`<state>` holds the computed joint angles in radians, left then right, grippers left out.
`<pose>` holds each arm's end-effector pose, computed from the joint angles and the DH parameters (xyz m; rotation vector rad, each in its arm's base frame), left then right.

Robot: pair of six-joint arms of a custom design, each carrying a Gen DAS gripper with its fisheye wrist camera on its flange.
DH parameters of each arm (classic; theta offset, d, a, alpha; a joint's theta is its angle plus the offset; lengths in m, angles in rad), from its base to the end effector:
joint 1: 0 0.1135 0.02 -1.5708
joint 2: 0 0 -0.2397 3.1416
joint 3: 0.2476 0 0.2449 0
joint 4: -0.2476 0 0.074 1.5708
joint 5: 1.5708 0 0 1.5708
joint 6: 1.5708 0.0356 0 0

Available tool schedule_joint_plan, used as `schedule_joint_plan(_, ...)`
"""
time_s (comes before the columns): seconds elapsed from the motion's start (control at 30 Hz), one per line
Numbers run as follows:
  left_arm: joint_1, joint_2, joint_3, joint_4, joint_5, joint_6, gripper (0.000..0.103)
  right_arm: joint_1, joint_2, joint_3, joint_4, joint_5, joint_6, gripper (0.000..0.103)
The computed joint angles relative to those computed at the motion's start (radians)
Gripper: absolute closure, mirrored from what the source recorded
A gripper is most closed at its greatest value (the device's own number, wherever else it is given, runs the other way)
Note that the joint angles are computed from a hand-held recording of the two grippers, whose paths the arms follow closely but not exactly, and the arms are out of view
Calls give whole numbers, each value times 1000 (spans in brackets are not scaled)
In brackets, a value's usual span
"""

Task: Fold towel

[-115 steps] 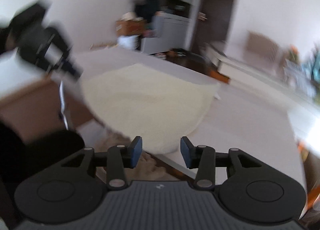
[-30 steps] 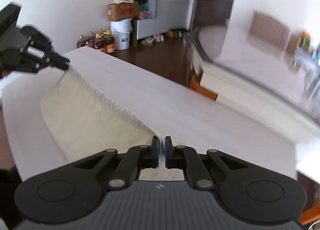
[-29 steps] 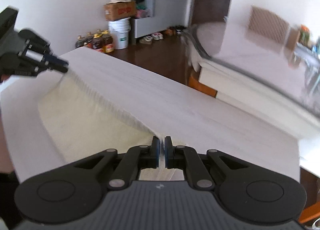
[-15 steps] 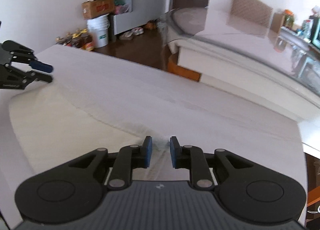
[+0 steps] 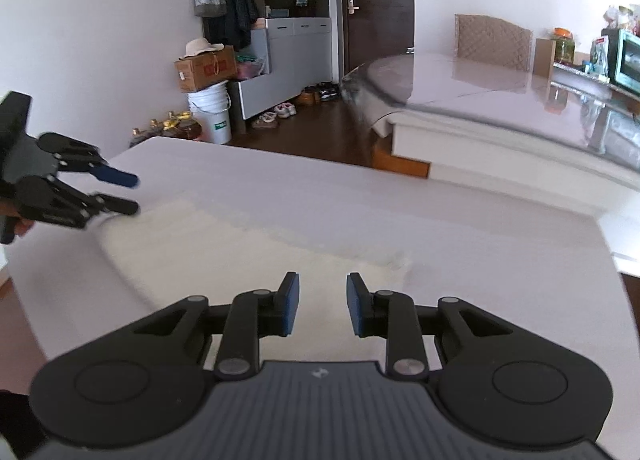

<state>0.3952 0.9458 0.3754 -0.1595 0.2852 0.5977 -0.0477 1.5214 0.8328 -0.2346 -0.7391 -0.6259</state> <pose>0.1816 0.0649 0.1581 0.3741 2.2417 0.1967 0.2910 0.0101 0.1684 -0.9191 2.0673 0.5714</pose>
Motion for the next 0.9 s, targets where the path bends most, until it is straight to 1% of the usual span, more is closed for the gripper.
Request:
schedule_joint_plan(0.03,-9,0,-17,18,-13,-3,61,2,-4,-17,-5,2,-1,74)
schedule_joint_plan(0.17,-3,-30,-33,20,-5,-41,61,1,-1,-58,30,26,22,75)
schedule_joint_plan(0.27,16,-129,-56,-37,36,-54,61,-49,-41,-81,25,-24,62,75)
schedule_joint_plan(0.33,6,-165,-70,-66,38,-48,61,-61,-46,-86,21,-33,75,75)
schedule_joint_plan(0.37,-5,-173,-79,-70,28,-46,61,-65,-44,-86,15,-32,76,78)
schedule_joint_plan(0.47,-36,-184,-104,-68,-2,-49,61,-59,-27,-87,1,3,59,82)
schedule_joint_plan(0.57,-57,-236,-128,-88,-17,-77,62,-51,-38,-110,29,38,18,84)
schedule_joint_plan(0.67,-84,-305,-134,-163,-23,-93,62,-56,-28,-102,35,51,-6,86)
schedule_joint_plan(0.77,-153,-391,-131,-269,-39,-118,62,-60,0,-84,66,73,-32,88)
schedule_joint_plan(0.87,-302,-510,-134,-393,-93,-186,62,-52,63,-37,116,98,-59,87)
schedule_joint_plan(0.9,-334,-525,-133,-407,-108,-202,62,-47,82,-22,129,106,-62,87)
